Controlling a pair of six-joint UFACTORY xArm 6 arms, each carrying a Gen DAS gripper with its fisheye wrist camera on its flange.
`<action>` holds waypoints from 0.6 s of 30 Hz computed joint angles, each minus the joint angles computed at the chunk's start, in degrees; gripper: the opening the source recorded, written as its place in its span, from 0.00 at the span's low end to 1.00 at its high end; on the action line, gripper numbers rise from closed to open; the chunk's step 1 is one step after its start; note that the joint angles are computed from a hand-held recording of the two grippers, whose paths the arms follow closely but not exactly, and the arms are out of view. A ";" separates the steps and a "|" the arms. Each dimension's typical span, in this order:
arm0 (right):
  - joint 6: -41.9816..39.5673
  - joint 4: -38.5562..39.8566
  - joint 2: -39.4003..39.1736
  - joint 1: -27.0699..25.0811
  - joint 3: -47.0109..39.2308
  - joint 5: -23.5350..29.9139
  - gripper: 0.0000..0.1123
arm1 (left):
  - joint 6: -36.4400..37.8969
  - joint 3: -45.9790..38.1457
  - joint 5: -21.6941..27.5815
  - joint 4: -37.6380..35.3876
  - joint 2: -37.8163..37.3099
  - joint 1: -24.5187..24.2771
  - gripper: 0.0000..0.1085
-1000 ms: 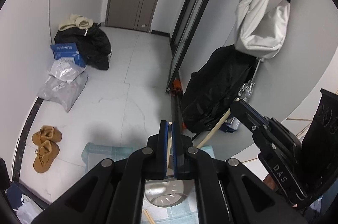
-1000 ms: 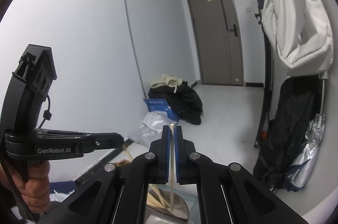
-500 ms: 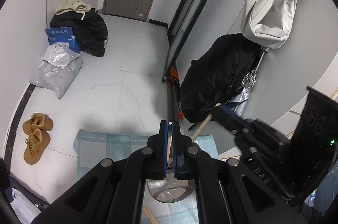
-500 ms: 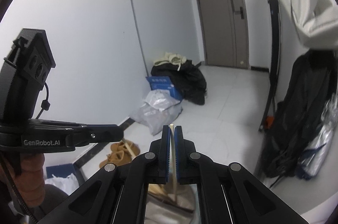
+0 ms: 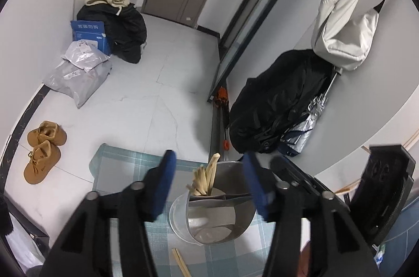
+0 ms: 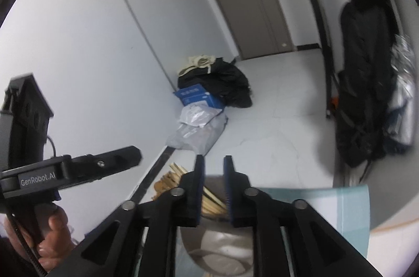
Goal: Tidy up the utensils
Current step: 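Open the right gripper to release the chopstick into the holder, then withdraw the right gripper and move it down to the last loose chopsticks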
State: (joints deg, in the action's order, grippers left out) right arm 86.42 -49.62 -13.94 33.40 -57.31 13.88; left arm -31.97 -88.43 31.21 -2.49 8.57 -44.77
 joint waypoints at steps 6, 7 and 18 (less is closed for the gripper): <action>16.24 -11.12 -8.03 2.60 6.48 5.32 0.37 | -6.17 0.69 2.14 7.11 -0.49 -1.08 0.55; 17.29 -11.07 -9.03 3.59 7.31 7.04 0.41 | -7.03 0.78 2.64 8.59 -0.61 -1.32 0.55; 27.36 -15.71 -16.27 18.59 12.49 26.64 0.52 | -16.74 11.40 3.21 20.63 -7.99 -5.03 0.67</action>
